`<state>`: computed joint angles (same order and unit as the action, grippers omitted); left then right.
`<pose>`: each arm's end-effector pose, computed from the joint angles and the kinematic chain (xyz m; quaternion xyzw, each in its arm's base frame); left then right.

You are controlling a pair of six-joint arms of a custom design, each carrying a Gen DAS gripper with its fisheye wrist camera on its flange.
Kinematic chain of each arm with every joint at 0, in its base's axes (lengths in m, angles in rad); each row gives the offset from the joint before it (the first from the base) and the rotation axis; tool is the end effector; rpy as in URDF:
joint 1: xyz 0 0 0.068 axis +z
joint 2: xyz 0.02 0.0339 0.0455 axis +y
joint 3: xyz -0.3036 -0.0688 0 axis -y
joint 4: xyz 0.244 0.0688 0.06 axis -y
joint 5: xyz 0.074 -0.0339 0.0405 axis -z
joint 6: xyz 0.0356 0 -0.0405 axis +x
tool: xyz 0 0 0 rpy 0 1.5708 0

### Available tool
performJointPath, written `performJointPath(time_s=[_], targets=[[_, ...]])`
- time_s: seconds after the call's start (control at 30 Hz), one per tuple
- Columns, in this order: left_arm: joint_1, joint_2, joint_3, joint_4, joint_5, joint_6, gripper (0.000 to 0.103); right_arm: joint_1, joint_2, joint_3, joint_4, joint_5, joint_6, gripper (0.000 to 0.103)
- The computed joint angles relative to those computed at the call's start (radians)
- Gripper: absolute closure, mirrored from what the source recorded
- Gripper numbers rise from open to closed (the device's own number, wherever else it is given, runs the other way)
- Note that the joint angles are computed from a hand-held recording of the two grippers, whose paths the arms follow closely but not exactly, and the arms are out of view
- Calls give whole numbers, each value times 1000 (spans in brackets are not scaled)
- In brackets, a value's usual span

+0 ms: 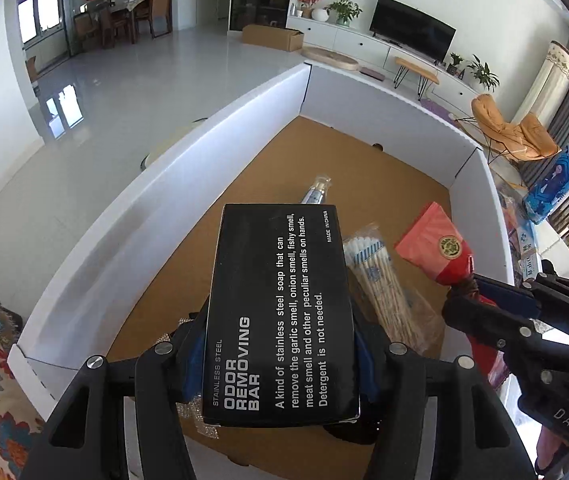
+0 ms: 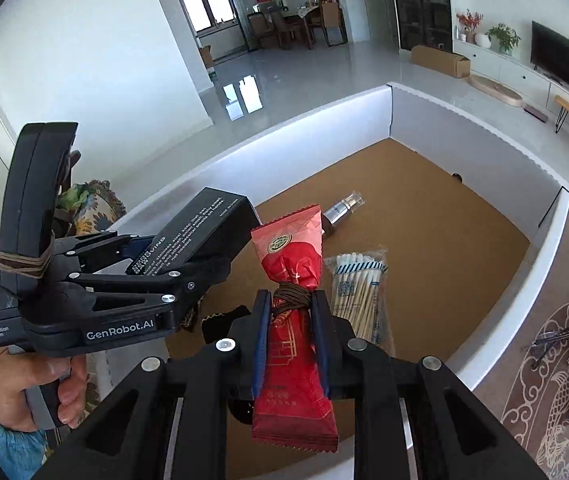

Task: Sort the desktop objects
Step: 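Release both items into the white box and withdraw both tools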

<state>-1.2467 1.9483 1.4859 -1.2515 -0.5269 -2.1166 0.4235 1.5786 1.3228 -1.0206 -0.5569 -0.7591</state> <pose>0.1323 -0.3376 0.2369 -0.3889 0.8812 0.0399 0.2658 0.2693 0.1420 0.3137 -0.5636 0.7671 0.2445 0.1844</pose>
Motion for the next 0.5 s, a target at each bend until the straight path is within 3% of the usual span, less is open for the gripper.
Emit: performJointPath(time_s=[0.13, 0.2, 0.23, 0.27, 0.3, 0.4, 0.5], targets=[[34, -25, -89, 113, 62, 47, 44, 73, 60, -5, 54, 108, 47, 80], [47, -23, -97, 129, 82, 59, 37, 77, 75, -8, 69, 141, 50, 64], [49, -21, -92, 120, 88, 59, 30, 75, 79, -7, 72, 133, 49, 45], [46, -12, -76, 92, 96, 48, 17, 59, 90, -1, 74, 116, 38, 37], [45, 1, -55, 60, 98, 35, 11, 45, 88, 0, 79, 102, 38, 37], [29, -2, -49, 28, 75, -11, 10, 2, 85, 18, 56, 45, 31, 36], [-13, 38, 45, -65, 20, -86, 10, -99, 17, -8, 52, -65, -18, 34]])
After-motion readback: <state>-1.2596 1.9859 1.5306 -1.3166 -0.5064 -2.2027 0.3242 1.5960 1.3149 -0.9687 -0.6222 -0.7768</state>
